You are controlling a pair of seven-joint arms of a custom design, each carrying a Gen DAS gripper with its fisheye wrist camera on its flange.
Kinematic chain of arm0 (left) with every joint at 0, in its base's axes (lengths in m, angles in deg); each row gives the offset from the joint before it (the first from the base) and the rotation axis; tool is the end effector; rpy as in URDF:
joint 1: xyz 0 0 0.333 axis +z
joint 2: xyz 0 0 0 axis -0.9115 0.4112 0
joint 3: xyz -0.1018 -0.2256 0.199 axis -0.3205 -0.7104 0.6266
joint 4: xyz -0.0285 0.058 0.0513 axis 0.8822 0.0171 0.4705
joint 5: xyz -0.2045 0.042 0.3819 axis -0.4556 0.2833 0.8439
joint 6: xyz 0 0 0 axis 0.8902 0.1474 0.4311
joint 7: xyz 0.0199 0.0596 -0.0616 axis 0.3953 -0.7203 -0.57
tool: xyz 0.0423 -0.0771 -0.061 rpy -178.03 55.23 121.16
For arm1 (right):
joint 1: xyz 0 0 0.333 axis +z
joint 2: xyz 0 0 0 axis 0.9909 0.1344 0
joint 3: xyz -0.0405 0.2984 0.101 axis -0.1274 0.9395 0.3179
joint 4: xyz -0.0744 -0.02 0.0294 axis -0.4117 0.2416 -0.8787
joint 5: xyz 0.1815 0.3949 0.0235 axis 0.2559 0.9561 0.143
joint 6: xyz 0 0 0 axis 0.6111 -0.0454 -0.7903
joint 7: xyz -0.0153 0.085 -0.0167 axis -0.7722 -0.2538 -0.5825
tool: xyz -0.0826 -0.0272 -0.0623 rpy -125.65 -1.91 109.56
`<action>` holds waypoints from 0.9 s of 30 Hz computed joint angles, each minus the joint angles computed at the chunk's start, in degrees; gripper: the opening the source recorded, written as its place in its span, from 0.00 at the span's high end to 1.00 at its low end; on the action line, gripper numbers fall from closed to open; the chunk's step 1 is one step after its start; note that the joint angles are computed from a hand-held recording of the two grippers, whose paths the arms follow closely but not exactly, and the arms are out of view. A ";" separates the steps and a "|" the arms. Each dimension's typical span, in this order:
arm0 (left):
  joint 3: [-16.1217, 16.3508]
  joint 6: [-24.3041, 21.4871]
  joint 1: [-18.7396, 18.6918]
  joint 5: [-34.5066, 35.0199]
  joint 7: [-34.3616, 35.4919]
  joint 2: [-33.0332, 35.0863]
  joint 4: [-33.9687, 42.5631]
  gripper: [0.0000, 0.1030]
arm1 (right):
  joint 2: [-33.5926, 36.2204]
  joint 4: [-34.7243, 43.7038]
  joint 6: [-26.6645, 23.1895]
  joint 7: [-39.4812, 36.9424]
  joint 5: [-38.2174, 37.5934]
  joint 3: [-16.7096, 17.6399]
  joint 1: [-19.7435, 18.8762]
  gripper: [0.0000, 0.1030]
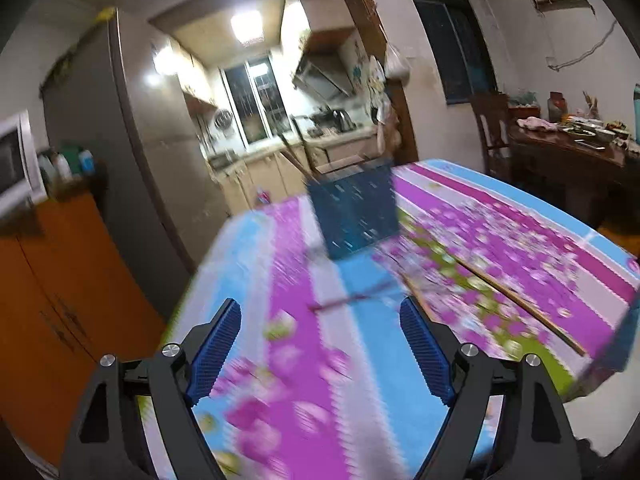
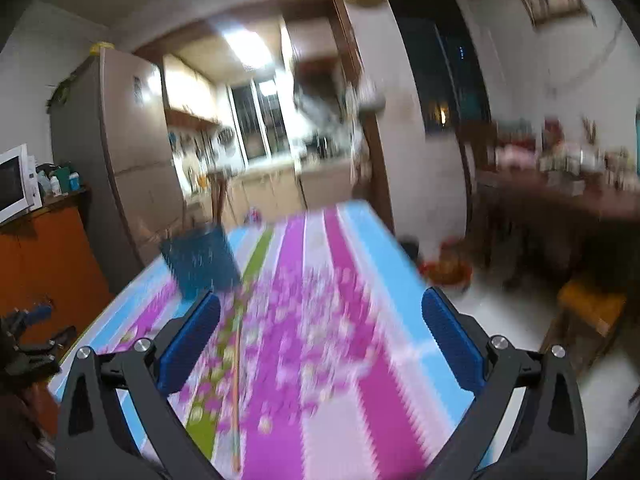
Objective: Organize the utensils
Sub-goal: 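Move both open tools back over the last chopsticks on the tablecloth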
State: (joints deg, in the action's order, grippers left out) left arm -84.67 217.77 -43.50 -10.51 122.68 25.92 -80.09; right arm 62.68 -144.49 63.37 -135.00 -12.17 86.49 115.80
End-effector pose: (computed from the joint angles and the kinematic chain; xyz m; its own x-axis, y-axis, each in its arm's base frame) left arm 0.4573 -0.2475 0.5121 -0.3400 -0.9000 -0.2728 -0.3227 0.3842 -0.8650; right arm 0.3857 0.4357 0.5206 -0.2857 -0.9262 -0.2462 -0.2655 0.3233 -0.9083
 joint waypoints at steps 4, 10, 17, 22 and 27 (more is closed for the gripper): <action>-4.00 -4.04 2.04 -0.99 -5.89 -1.08 -0.60 0.16 | 3.58 0.89 4.03 2.50 4.58 -0.96 0.55 0.05; -4.57 -8.49 1.87 2.62 -10.63 -0.51 0.38 0.16 | 8.64 4.18 3.60 -2.22 10.12 -2.13 2.67 0.05; -5.61 -9.46 2.78 7.88 -15.69 -1.54 0.16 0.16 | 11.81 6.15 2.97 -9.22 8.41 -2.82 6.50 0.05; -6.26 -9.71 3.46 11.84 -19.13 -2.92 -0.10 0.16 | 13.79 7.54 5.10 -12.77 2.65 -3.33 8.43 0.10; -5.41 -10.12 2.67 15.38 -21.88 -3.28 -0.27 0.16 | 15.98 9.15 4.20 -16.52 1.38 -4.26 10.02 0.47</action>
State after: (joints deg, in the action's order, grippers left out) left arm -90.08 207.65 -40.83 4.86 100.81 22.64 -80.36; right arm 78.66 -135.33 67.58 -151.52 -10.79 82.22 125.82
